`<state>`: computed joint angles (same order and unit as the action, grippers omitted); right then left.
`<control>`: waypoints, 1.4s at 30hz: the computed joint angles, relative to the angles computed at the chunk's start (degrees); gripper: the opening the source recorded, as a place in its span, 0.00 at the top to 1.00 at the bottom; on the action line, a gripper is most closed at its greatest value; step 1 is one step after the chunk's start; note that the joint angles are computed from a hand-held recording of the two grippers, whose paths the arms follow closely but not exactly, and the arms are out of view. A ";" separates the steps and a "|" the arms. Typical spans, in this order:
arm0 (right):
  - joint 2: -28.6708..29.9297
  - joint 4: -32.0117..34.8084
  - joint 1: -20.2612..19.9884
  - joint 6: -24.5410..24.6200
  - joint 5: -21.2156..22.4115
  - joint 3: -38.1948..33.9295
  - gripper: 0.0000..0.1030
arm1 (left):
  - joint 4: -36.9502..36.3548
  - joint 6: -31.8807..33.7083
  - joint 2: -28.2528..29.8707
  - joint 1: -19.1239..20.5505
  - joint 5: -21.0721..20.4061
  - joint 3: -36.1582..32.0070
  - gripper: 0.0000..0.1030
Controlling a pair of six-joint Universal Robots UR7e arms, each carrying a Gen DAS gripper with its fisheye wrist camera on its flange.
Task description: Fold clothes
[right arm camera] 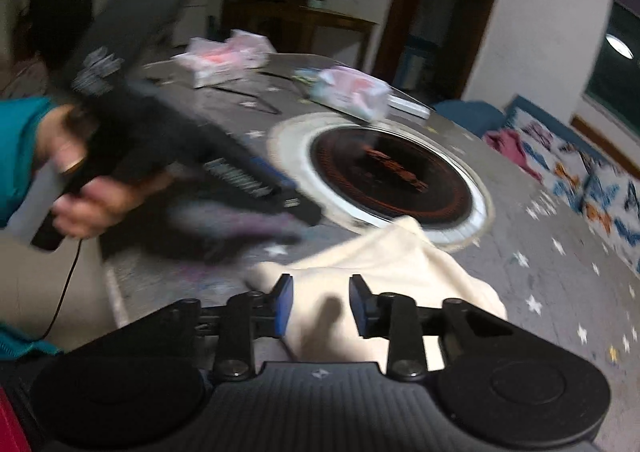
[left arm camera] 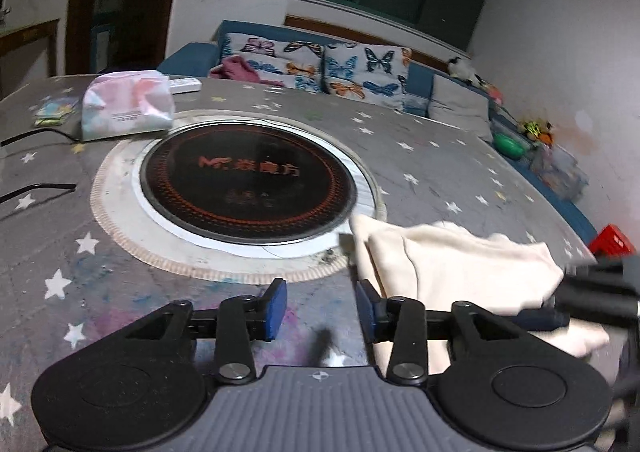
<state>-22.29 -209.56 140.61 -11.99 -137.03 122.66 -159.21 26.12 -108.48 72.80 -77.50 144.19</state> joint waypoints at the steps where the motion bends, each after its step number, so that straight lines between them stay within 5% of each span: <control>1: 0.44 0.54 0.29 -0.57 0.27 -0.49 0.69 | 0.25 -0.67 0.08 -0.02 -0.02 -0.20 0.53; 8: 5.47 2.47 0.71 -5.61 -2.89 -4.97 0.66 | 3.45 -7.38 -0.02 0.03 -0.61 -1.57 0.28; 15: 3.55 0.72 0.15 0.35 -2.06 -3.65 0.89 | 8.86 -13.70 1.27 0.56 -3.78 -3.48 0.27; 26: 0.07 -10.21 0.35 3.57 -0.08 0.77 0.90 | 14.50 -28.98 6.15 1.25 -10.49 -6.73 0.28; 29: -0.26 -11.85 0.52 4.05 0.44 1.77 0.90 | 14.64 -31.66 7.72 1.90 -12.62 -6.75 0.39; 33: -0.27 -12.44 0.67 4.72 1.76 2.90 0.90 | 14.24 -33.20 8.90 2.42 -13.61 -6.31 0.73; 38: 0.09 -14.14 0.98 6.63 1.90 4.34 0.83 | 13.80 -32.82 9.23 2.74 -13.05 -6.25 0.81; 42: -0.88 -16.82 1.59 11.08 -3.69 7.13 0.79 | 13.50 -31.52 8.88 1.99 -11.92 -5.90 0.82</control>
<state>-23.17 -226.37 142.21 -0.91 -140.73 129.79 -145.71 -5.40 -99.59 74.79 -89.42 138.28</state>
